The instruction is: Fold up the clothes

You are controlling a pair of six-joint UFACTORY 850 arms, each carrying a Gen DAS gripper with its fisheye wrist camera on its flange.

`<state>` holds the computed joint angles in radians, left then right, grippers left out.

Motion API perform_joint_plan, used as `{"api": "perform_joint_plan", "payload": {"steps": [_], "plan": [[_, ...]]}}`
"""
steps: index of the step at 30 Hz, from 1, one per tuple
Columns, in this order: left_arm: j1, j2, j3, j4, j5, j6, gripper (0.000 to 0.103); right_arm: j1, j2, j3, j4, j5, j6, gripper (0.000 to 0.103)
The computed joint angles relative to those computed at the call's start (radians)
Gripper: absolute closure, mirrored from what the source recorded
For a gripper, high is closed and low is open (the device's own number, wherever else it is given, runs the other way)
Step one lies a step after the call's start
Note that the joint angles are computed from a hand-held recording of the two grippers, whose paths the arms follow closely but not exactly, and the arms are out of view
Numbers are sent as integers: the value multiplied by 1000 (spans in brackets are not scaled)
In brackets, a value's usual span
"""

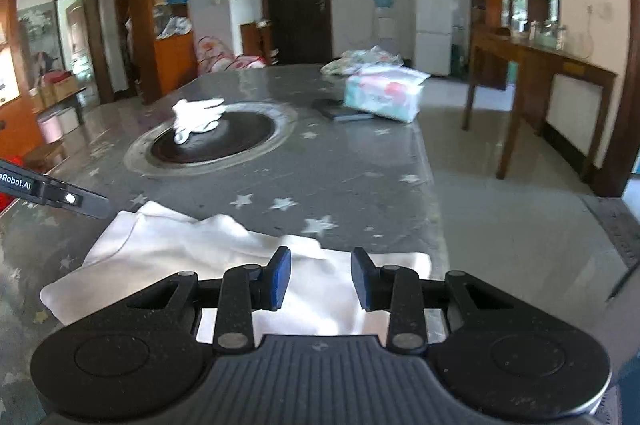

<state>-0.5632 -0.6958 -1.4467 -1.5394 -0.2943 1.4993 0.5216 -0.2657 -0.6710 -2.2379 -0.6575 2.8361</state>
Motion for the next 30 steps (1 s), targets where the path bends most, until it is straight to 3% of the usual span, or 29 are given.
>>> {"api": "perform_joint_plan", "payload": {"steps": [5, 13, 22, 30], "plan": [[-18, -66, -74, 142, -13, -151, 86, -24, -70, -66, -38, 41, 11, 70], [-36, -158, -180, 299, -5, -327, 86, -40, -130, -104, -37, 42, 22, 67], [-42, -139, -158, 189, 8, -211, 83, -34, -121, -100, -42, 22, 34, 56], [-51, -110, -119, 118, -25, -96, 80, -52, -167, -168, 25, 82, -71, 50]]}}
